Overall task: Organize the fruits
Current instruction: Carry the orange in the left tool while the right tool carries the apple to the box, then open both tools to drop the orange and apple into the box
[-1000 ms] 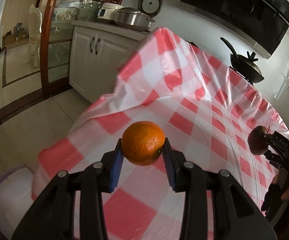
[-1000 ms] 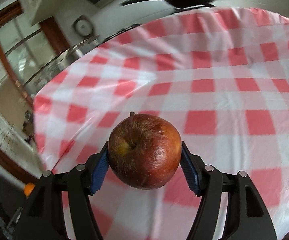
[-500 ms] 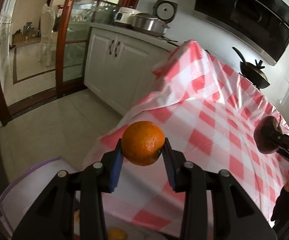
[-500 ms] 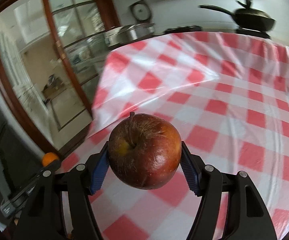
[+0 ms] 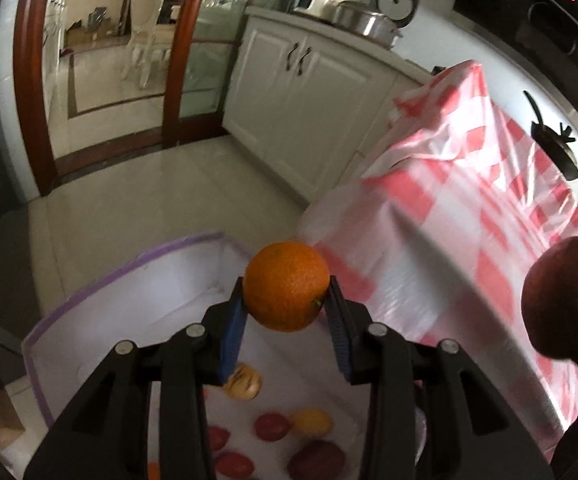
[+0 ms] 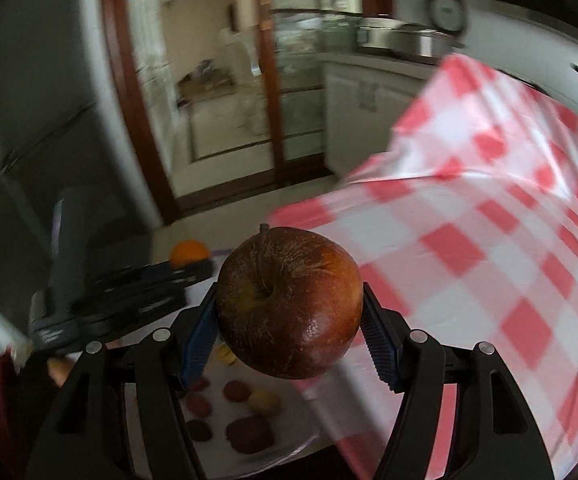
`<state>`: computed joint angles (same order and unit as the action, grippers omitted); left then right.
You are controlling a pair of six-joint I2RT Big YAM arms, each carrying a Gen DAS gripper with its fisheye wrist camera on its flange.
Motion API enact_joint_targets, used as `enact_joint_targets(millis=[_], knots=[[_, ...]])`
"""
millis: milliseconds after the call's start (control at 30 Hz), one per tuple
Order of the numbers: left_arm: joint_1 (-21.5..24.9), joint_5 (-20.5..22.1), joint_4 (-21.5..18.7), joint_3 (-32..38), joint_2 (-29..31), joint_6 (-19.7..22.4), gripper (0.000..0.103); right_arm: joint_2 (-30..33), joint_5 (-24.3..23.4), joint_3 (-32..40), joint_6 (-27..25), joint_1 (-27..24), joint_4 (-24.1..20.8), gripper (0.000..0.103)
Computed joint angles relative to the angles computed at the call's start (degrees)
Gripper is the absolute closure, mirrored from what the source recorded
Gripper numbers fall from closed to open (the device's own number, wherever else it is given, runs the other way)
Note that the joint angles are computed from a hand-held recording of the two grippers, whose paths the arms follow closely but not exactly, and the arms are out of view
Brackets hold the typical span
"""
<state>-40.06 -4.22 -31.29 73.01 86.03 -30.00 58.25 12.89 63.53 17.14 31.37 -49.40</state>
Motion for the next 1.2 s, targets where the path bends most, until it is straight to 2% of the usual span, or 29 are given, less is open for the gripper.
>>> enact_joint_targets(millis=[233, 433, 533, 767, 967, 1100, 1200], knots=[[0.8, -0.6, -1.3, -4.2, -0.7, -0.2, 0.065, 3.7, -0.8, -0.9, -2.1, 4.7, -0.9, 0.038], [1.3, -1.0, -2.3, -7.0, -0.5, -1.3, 0.065, 5.9, -1.5, -3.1, -4.7, 7.0, 0.3, 0.038], [1.2, -2.7, -3.6, -7.1, 0.1, -1.5, 0.065, 6.8, -3.0, -4.4, -4.8, 7.1, 0.6, 0.038], [1.3, -3.9, -6.7, -6.9, 1.1, -2.2, 0.065, 10.2, -5.9, -4.6, -3.1, 5.4, 0.0, 0.038], [1.8, -2.3, -9.9, -6.0, 2.5, -2.3, 0.065, 14.5, -3.5, -2.5, -2.7, 6.2, -2.7, 0.038], [1.8, -3.2, -12.0, -4.9, 3.4, -2.2, 0.064, 17.2, -2.1, -1.2, -3.3, 6.8, -5.2, 0.038], [2.6, -1.8, -12.5, -5.1, 3.7, -3.9, 0.064, 18.3, -1.8, -0.4, -3.1, 7.7, -5.9, 0.038]])
